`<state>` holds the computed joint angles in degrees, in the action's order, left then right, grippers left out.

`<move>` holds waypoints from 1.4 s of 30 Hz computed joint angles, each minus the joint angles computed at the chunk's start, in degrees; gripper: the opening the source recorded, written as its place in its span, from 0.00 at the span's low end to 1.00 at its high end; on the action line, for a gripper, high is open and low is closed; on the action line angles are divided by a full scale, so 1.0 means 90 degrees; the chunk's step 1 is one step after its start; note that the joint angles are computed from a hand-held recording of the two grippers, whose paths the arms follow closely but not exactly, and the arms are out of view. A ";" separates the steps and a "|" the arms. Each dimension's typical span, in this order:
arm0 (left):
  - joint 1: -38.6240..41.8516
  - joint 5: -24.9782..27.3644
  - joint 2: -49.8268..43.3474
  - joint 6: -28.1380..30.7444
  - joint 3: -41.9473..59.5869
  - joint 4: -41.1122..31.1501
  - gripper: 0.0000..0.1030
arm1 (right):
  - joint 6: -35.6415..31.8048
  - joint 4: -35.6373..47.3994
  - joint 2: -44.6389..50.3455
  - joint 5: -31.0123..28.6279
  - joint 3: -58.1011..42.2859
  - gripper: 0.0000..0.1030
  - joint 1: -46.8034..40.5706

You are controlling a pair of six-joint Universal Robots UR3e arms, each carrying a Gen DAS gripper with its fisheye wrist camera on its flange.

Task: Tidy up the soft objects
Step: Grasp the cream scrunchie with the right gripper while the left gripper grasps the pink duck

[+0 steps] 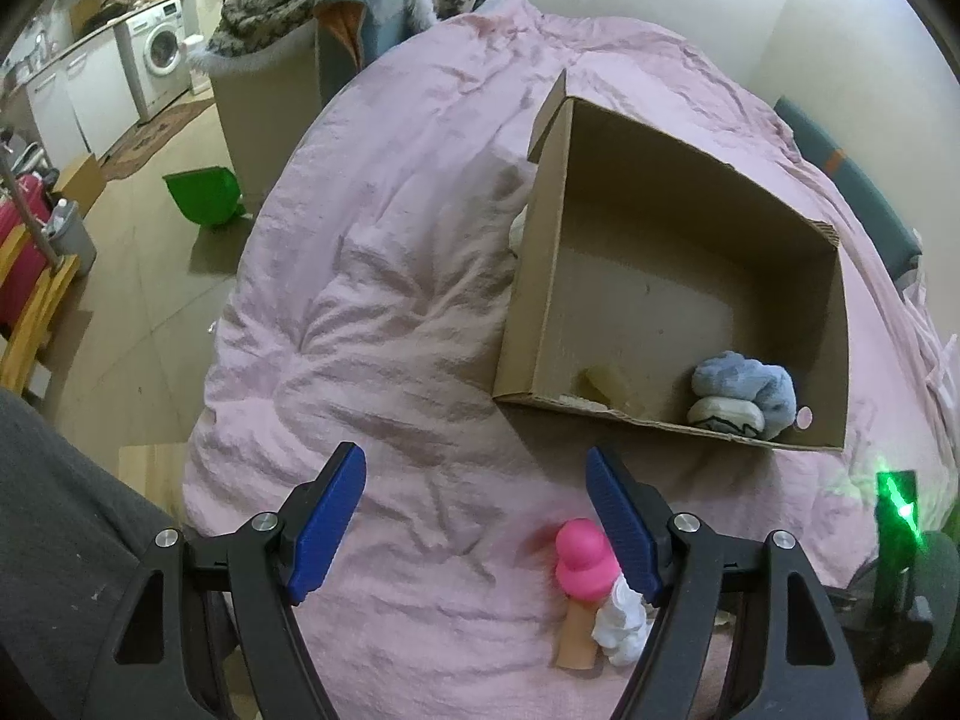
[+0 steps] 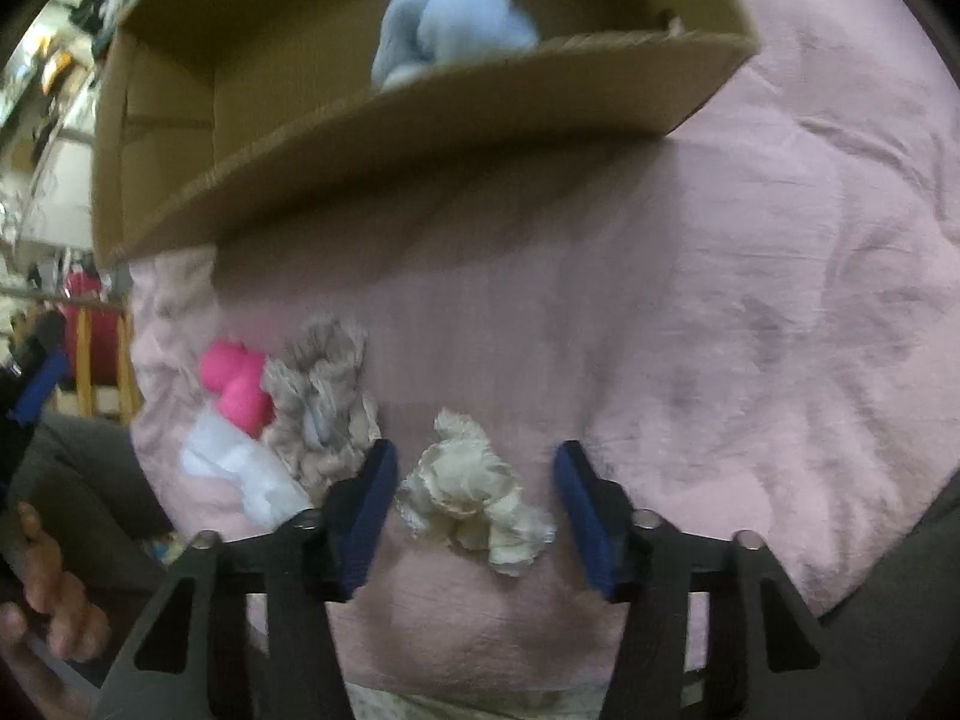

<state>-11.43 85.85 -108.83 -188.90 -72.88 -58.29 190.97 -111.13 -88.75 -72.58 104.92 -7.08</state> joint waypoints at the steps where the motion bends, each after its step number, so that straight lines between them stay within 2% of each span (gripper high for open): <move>1: 0.0006 -0.0007 -0.0028 -0.0017 0.0031 -0.0044 0.71 | -0.0046 0.0037 0.0085 -0.0034 -0.0061 0.40 0.0073; 2: 0.0008 -0.0009 -0.0044 -0.0036 0.0049 -0.0078 0.71 | -0.0095 0.0118 0.0158 0.0028 -0.0101 0.27 0.0088; 6: 0.0000 -0.0045 -0.0086 -0.0022 0.0100 -0.0150 0.71 | -0.0126 0.0051 0.0087 0.0162 0.0008 0.17 0.0017; 9: 0.0005 -0.0095 -0.0110 0.0017 0.0144 -0.0233 0.71 | -0.0147 -0.0220 -0.0284 0.0280 0.0165 0.16 -0.0102; 12: -0.0016 -0.0093 -0.0215 0.0024 0.0248 -0.0413 0.71 | -0.0169 -0.0895 -0.0915 0.0531 0.0539 0.16 -0.0258; 14: -0.0038 -0.0062 -0.0324 0.0017 0.0344 -0.0584 0.63 | -0.0151 -0.1352 -0.1331 0.0685 0.0784 0.16 -0.0367; 16: 0.0017 -0.0285 -0.0419 0.0039 0.0444 -0.0814 0.61 | -0.0117 -0.1543 -0.1474 0.0672 0.0840 0.16 -0.0377; 20: -0.0018 -0.0520 -0.0657 0.0104 0.0683 -0.1157 0.61 | -0.0206 -0.1338 -0.1542 0.0791 0.0859 0.16 -0.0577; 25: -0.0173 -0.0920 -0.1413 0.0232 0.1548 -0.1931 0.61 | -0.0181 -0.1360 -0.1387 0.0857 0.0808 0.16 -0.0603; 31: -0.0466 -0.0868 -0.2109 0.0388 0.2335 -0.2536 0.60 | -0.0029 -0.1422 -0.1156 0.0593 0.0677 0.16 -0.0376; 34: -0.0494 -0.1061 -0.2222 0.0525 0.2444 -0.2727 0.51 | -0.0011 -0.1423 -0.1071 0.0541 0.0662 0.16 -0.0347; 36: -0.0468 -0.1234 -0.2219 0.0600 0.2410 -0.2732 0.39 | 0.0008 -0.1419 -0.1012 0.0522 0.0620 0.16 -0.0310; 37: -0.0406 -0.1477 -0.2198 0.0693 0.2380 -0.2768 0.24 | 0.0010 -0.1419 -0.0992 0.0508 0.0609 0.16 -0.0296; 42: -0.0401 -0.1366 -0.1850 0.0713 0.2050 -0.2398 0.24 | 0.0062 -0.1449 -0.0881 0.0425 0.0549 0.16 -0.0193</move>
<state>-15.04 73.55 -125.47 -182.48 -54.43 -79.87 191.53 -124.18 -96.67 -68.75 109.85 -8.81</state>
